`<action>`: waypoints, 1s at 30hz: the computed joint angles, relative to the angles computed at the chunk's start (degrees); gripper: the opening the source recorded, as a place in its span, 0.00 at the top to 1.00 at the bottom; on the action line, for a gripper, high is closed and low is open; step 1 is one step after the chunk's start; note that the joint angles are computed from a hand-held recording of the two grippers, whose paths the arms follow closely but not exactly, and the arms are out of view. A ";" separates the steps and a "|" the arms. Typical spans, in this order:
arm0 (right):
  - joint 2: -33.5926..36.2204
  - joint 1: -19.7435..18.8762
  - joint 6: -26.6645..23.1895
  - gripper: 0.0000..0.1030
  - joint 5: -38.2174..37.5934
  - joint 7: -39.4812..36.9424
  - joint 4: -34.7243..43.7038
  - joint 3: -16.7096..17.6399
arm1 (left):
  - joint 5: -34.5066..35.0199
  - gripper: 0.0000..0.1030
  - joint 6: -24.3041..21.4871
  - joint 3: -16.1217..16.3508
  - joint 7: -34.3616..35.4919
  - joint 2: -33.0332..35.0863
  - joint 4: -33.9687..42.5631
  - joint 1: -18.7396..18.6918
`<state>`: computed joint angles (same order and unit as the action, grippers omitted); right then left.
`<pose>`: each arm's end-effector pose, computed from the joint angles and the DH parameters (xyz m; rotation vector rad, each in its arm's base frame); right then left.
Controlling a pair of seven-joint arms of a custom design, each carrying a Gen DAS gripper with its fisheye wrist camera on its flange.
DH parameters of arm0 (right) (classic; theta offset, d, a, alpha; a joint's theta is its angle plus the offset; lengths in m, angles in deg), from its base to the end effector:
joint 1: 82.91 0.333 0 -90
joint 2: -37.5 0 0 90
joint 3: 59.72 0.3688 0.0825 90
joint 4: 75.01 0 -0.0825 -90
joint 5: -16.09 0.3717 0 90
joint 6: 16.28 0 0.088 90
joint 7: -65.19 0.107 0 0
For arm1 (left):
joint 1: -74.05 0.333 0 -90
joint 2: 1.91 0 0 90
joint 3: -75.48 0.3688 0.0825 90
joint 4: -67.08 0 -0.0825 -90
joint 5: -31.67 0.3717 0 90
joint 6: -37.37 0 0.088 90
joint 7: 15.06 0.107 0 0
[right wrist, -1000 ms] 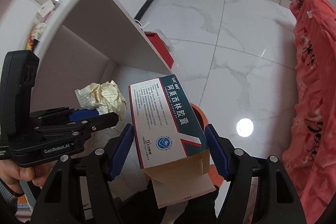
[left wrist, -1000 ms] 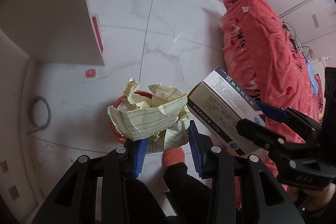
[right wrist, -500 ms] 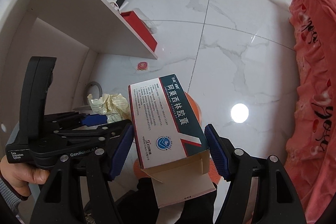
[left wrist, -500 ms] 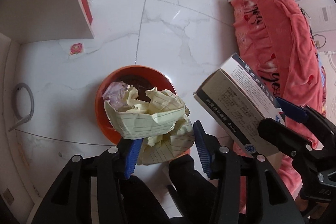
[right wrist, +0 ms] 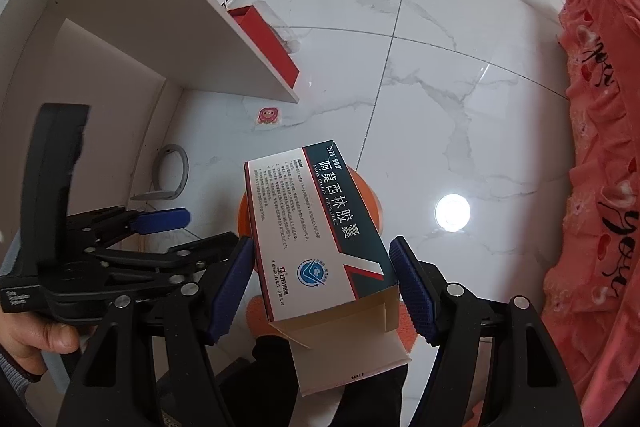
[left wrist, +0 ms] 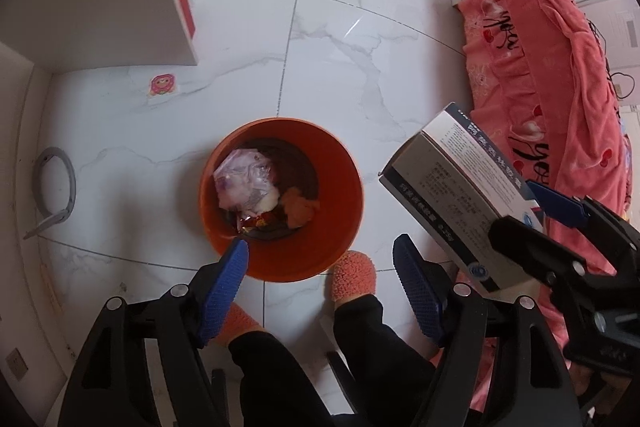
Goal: Collect trash
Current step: 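Carry box and yellow paper to the orange bucket and open both tools, then bring both open tools back over the desk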
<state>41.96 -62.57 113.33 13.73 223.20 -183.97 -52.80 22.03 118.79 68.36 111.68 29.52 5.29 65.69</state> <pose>0.5340 0.2715 0.5444 -1.2166 2.5855 -0.0186 0.6784 -0.1809 0.5484 0.9245 -2.6874 0.1158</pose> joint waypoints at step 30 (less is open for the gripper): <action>4.52 1.74 -12.92 0.29 -2.90 -4.87 21.40 0.76 | -2.02 0.27 -8.54 -0.42 0.13 0.54 17.13 3.57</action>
<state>46.48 -60.83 100.41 10.83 218.33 -162.57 -52.05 20.02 110.25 67.94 111.81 30.06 22.41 69.26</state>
